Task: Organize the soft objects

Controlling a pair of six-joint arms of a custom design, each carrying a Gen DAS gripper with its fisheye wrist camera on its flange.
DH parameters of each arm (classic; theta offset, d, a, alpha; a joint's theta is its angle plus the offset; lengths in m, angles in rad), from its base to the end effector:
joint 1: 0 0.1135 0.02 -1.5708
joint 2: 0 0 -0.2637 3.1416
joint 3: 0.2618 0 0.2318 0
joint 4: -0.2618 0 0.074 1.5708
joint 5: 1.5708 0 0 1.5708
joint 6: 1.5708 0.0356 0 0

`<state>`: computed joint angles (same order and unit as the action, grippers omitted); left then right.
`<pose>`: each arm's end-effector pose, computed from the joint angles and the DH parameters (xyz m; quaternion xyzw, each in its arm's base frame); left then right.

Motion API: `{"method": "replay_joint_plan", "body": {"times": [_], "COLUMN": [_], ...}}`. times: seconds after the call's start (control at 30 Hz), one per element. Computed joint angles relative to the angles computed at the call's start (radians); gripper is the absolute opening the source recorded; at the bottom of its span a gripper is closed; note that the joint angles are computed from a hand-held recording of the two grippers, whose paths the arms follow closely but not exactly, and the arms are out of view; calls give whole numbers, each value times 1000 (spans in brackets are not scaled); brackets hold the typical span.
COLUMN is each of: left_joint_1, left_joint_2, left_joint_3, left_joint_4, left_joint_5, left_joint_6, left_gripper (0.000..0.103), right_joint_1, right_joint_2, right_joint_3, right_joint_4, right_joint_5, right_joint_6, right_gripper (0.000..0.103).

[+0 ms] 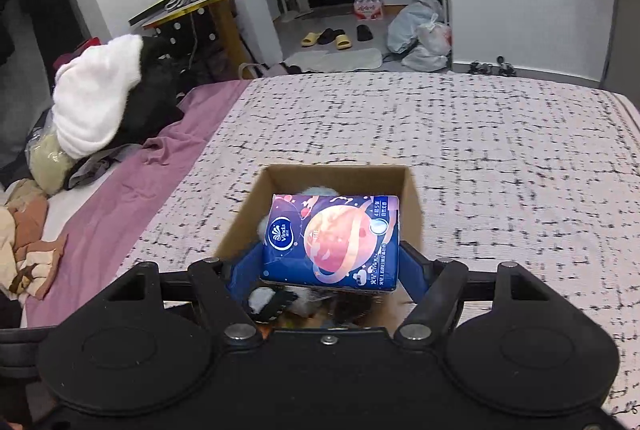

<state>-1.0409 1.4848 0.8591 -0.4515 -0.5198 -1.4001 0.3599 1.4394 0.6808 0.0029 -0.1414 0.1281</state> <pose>0.1485 -0.2186 0.2013 -0.2292 0.9108 -0.1362 0.3151 0.2498 0.0993 0.1895 -0.1337 0.9064 0.1584 0.3680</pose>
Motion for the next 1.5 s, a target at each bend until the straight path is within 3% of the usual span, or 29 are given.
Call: {"method": "replay_joint_plan", "body": {"times": [0.17, 0.27, 0.6, 0.87, 1.13, 1.5], "left_joint_1": [1, -9, -61, -140, -208, -322], "left_joint_2": [-36, -42, 38, 111, 207, 333], "left_joint_3": [14, 35, 203, 352, 524, 822], "left_joint_4": [-84, -135, -321, -450, -583, -849], "left_joint_5": [-22, -41, -57, -94, -119, -179], "left_joint_6": [-34, -45, -62, -100, -135, -208], "left_gripper": [60, 72, 94, 97, 99, 103], "right_joint_1": [4, -5, -128, -280, -511, -789], "right_joint_2": [59, 33, -118, -231, -312, -387], "right_joint_3": [51, 30, -16, -38, -4, 73], "right_joint_4": [-62, -66, -151, -263, -426, -679], "right_joint_5": [-52, -34, -134, -235, -417, -554], "right_joint_6": [20, 42, 12, -64, -178, -427], "right_gripper": [76, 86, 90, 93, 101, 103]}}
